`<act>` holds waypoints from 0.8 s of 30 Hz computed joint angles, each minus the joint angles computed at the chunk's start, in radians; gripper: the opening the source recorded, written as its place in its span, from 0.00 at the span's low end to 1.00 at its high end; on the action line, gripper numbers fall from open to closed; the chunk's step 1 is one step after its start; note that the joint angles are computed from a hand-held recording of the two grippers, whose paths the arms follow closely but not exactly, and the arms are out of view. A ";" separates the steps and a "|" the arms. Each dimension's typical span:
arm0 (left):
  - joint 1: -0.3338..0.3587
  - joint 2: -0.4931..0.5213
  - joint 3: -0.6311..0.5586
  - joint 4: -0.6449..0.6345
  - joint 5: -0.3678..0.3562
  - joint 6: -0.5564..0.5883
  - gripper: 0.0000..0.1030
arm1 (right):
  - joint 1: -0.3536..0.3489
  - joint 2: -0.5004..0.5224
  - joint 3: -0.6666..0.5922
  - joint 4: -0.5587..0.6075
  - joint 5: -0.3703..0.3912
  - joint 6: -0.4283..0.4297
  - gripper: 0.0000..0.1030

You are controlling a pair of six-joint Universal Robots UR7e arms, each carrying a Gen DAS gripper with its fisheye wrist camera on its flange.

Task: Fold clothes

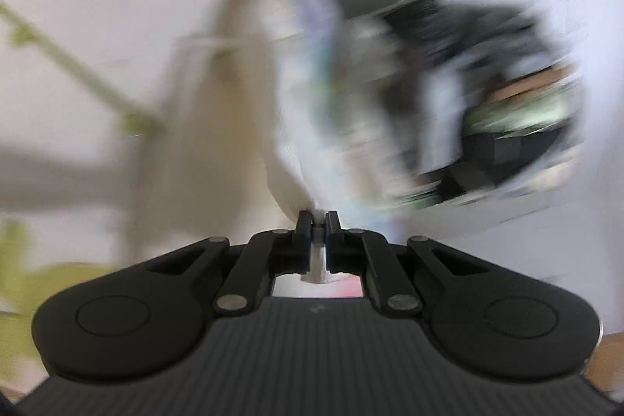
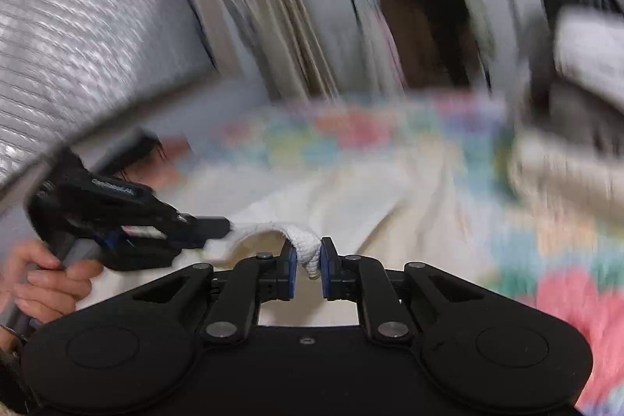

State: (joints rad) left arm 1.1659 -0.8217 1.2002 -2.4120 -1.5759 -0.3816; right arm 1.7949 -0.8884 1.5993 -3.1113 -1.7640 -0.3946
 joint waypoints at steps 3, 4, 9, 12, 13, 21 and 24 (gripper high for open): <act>-0.018 0.008 -0.005 0.101 0.087 0.021 0.05 | 0.005 0.024 -0.051 0.193 -0.069 0.028 0.14; -0.020 0.000 0.016 0.071 0.067 0.021 0.05 | 0.016 0.021 -0.047 0.188 -0.075 0.004 0.15; -0.056 -0.060 0.125 -0.127 0.105 0.067 0.05 | -0.009 -0.057 -0.004 0.223 0.136 0.012 0.14; -0.044 -0.042 0.091 -0.016 0.140 0.041 0.06 | -0.013 -0.036 -0.038 0.293 -0.001 0.075 0.15; -0.037 -0.037 0.081 0.016 0.137 0.034 0.05 | -0.019 -0.031 -0.051 0.335 -0.020 0.102 0.14; -0.008 -0.039 0.086 0.152 0.141 0.040 0.07 | -0.033 -0.018 -0.103 0.547 -0.059 0.113 0.22; -0.014 -0.068 0.094 0.144 0.172 0.104 0.07 | -0.058 -0.045 -0.081 0.530 -0.009 0.135 0.27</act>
State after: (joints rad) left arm 1.1516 -0.8896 1.2939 -2.2675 -1.4039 -0.2773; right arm 1.7370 -0.9336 1.5183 -2.5816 -1.7734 -0.2597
